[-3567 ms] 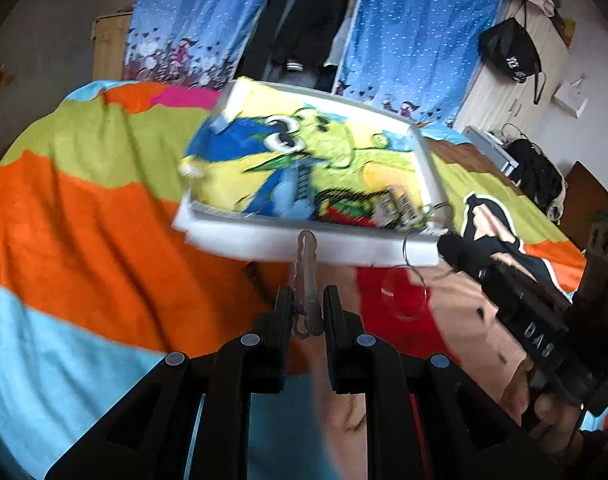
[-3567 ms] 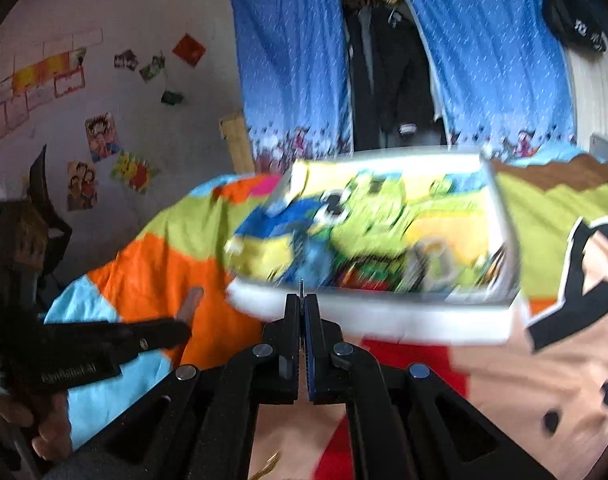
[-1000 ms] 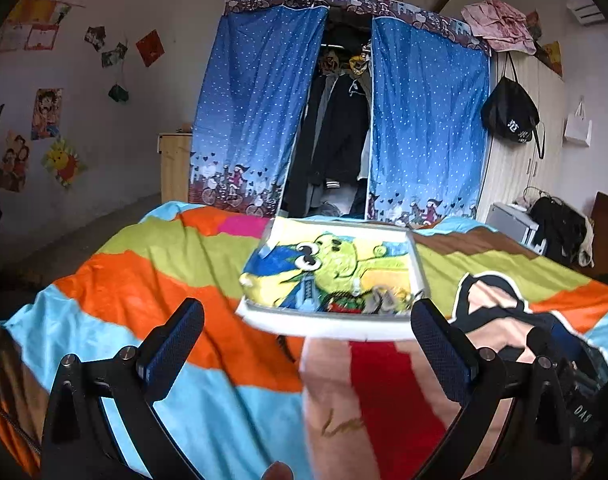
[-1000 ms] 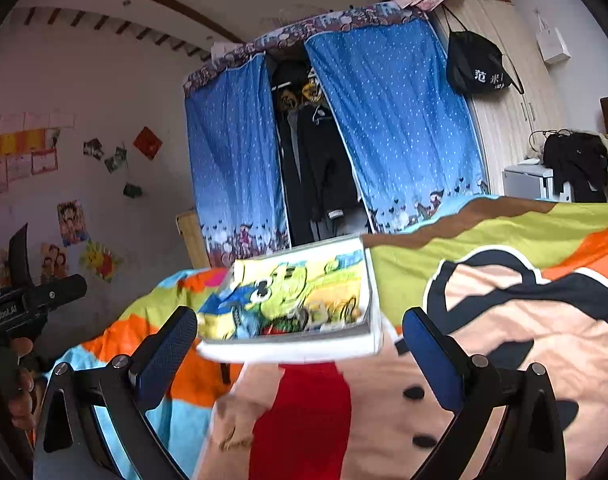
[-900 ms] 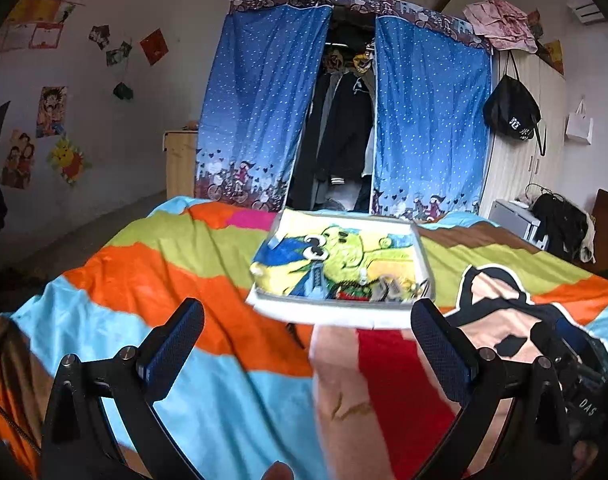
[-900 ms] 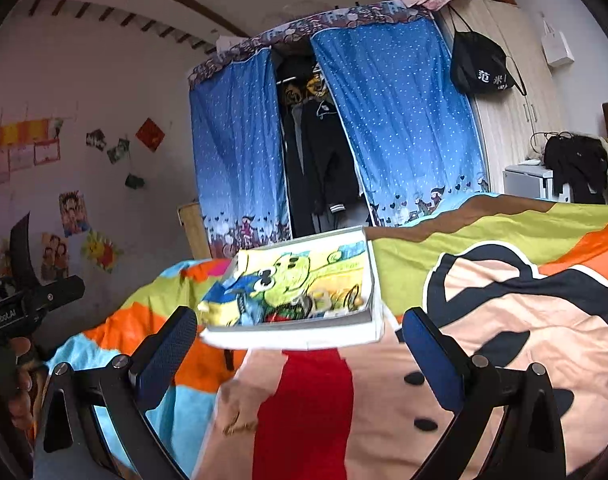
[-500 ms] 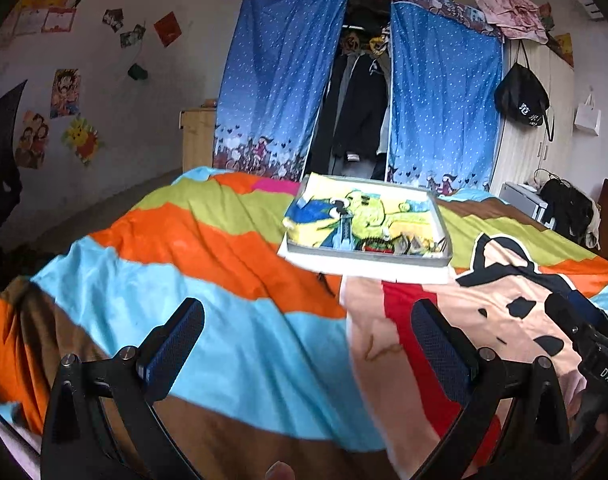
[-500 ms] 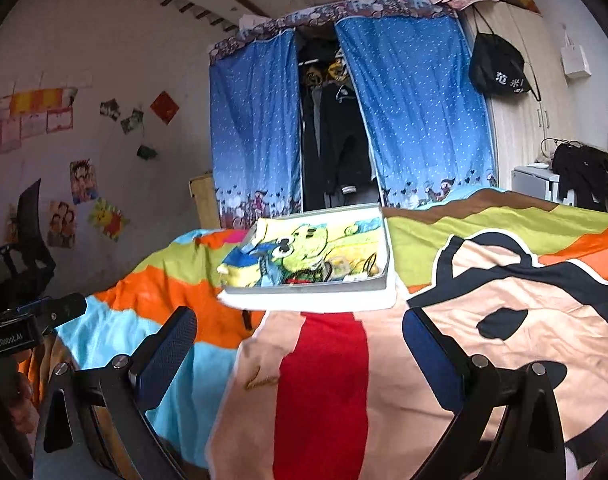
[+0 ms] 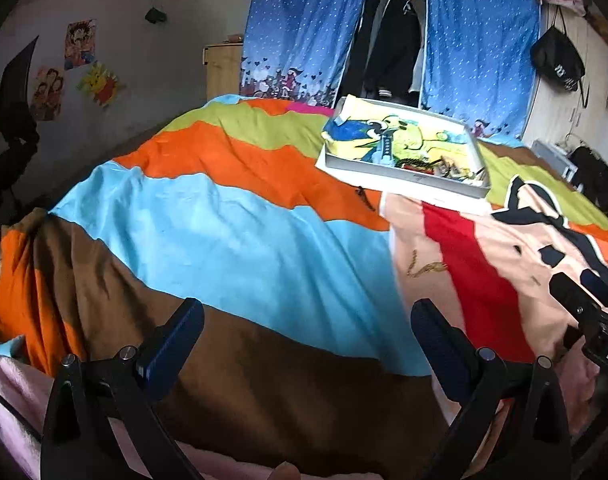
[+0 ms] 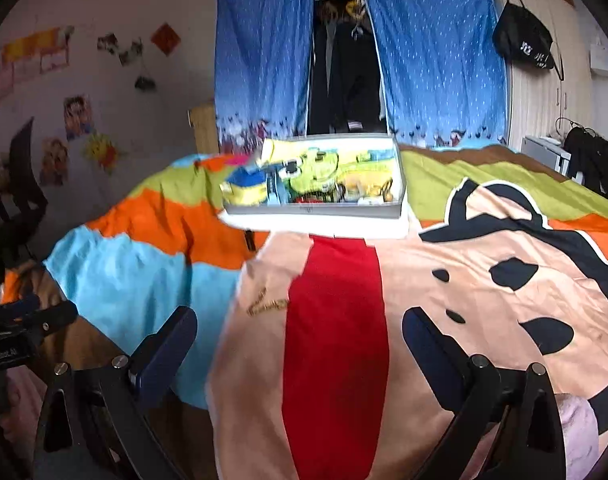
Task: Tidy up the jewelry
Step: 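Withdraw both tools from the tray back over the quilt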
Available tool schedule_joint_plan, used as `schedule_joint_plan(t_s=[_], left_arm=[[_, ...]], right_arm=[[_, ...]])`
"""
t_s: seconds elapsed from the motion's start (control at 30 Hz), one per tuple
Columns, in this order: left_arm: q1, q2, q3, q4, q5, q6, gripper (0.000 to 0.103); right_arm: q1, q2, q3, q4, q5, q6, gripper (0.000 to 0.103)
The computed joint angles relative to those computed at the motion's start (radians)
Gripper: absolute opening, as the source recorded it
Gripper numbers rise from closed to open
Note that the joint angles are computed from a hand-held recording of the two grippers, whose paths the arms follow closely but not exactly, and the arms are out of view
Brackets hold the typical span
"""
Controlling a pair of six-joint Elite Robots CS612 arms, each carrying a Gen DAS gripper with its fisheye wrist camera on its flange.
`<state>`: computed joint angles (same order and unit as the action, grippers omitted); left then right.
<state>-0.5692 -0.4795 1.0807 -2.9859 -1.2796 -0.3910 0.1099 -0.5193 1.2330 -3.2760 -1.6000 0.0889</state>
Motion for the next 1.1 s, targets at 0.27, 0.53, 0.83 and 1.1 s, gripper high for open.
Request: schedule_joint_plan(t_s=[0.27,0.53,0.83,1.1], left_arm=[[0.002,0.009,-0.019,0.050,0.008,0.002,0.101],[0.021,0.024,-0.080,0.176,-0.071,-0.011,0.101],[0.060,0.100,-0.261,0.325,-0.196,-0.024,0.101],[0.085,0.203,-0.456,0.404,-0.268,-0.004,0.101]], right_arm=[[-0.003,0.003,-0.013,0.059,0.009,0.002,0.103],[-0.009,0.009,-0.046,0.164,0.038,0.009,0.103],[-0.028,0.034,-0.115,0.326,0.129,0.051,0.103],[-0.055,0.081,-0.212,0.456,0.322,0.055,0.103]])
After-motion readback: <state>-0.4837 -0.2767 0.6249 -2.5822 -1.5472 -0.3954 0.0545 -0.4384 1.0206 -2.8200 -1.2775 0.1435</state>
